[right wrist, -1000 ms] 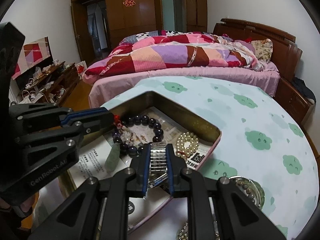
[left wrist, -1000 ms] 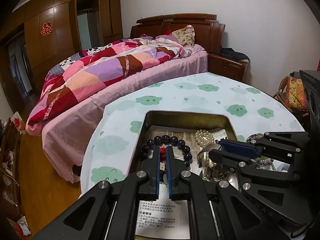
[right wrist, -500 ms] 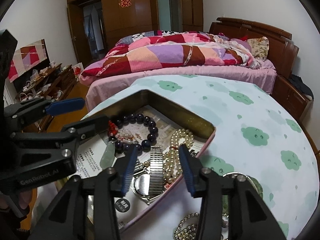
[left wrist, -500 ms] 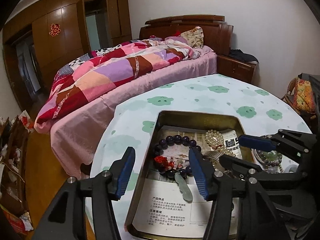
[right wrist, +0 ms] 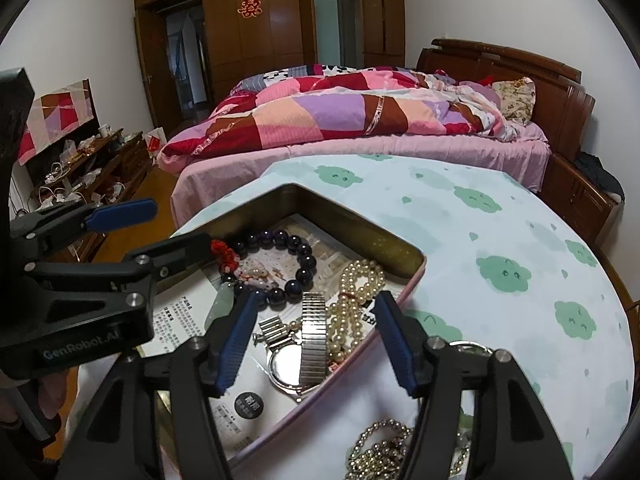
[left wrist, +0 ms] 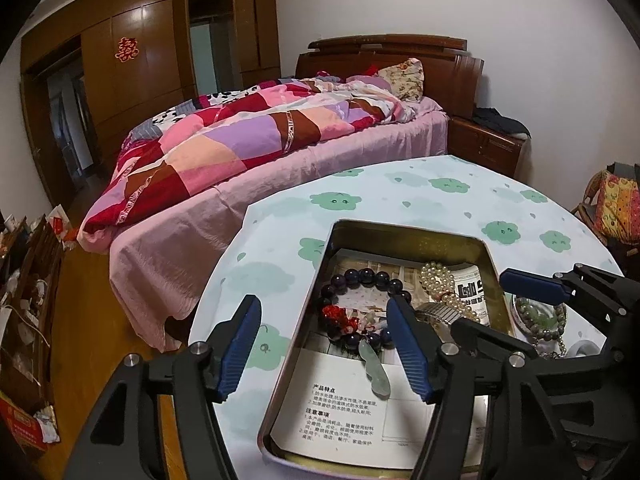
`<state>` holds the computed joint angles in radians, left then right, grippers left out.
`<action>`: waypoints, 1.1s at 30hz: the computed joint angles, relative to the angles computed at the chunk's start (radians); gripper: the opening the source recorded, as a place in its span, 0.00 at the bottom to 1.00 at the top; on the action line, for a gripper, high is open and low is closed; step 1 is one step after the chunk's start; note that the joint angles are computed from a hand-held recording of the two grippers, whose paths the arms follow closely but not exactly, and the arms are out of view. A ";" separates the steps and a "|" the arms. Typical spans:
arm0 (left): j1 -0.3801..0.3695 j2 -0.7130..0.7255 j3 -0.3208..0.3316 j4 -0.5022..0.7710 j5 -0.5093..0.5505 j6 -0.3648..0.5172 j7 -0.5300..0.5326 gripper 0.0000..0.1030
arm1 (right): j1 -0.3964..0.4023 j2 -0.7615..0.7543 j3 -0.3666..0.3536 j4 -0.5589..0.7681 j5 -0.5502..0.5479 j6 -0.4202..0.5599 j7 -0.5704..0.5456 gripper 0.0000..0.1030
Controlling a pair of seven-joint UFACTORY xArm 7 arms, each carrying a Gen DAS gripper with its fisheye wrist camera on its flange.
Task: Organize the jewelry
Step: 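Move both tools back from the tin to the remaining jewelry pile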
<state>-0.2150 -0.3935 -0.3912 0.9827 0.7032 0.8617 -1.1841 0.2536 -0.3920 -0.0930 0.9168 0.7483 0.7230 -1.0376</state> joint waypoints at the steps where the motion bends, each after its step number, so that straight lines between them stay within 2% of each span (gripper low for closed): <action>1: 0.001 0.000 -0.008 0.003 0.003 0.014 -0.008 0.64 | -0.002 -0.004 -0.001 -0.002 -0.001 0.003 0.001 0.63; 8: -0.032 0.002 -0.056 0.020 0.009 0.113 -0.071 0.64 | -0.032 -0.048 -0.050 -0.005 -0.002 0.070 -0.006 0.70; 14: -0.081 0.040 -0.083 0.058 0.046 0.109 -0.091 0.64 | -0.110 -0.083 -0.116 -0.021 -0.032 0.113 -0.021 0.77; 23: -0.163 0.119 -0.074 0.111 0.069 0.117 -0.110 0.64 | -0.220 -0.067 -0.165 -0.038 -0.087 0.139 -0.007 0.78; 33: -0.263 0.226 -0.054 0.191 0.127 0.126 -0.095 0.64 | -0.255 -0.070 -0.172 -0.052 -0.085 0.201 -0.062 0.78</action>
<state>-0.4776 -0.1672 -0.4453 1.1736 0.8298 0.9880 -1.2788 -0.0012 -0.4620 -0.2653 0.8651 0.6637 0.9242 -1.0993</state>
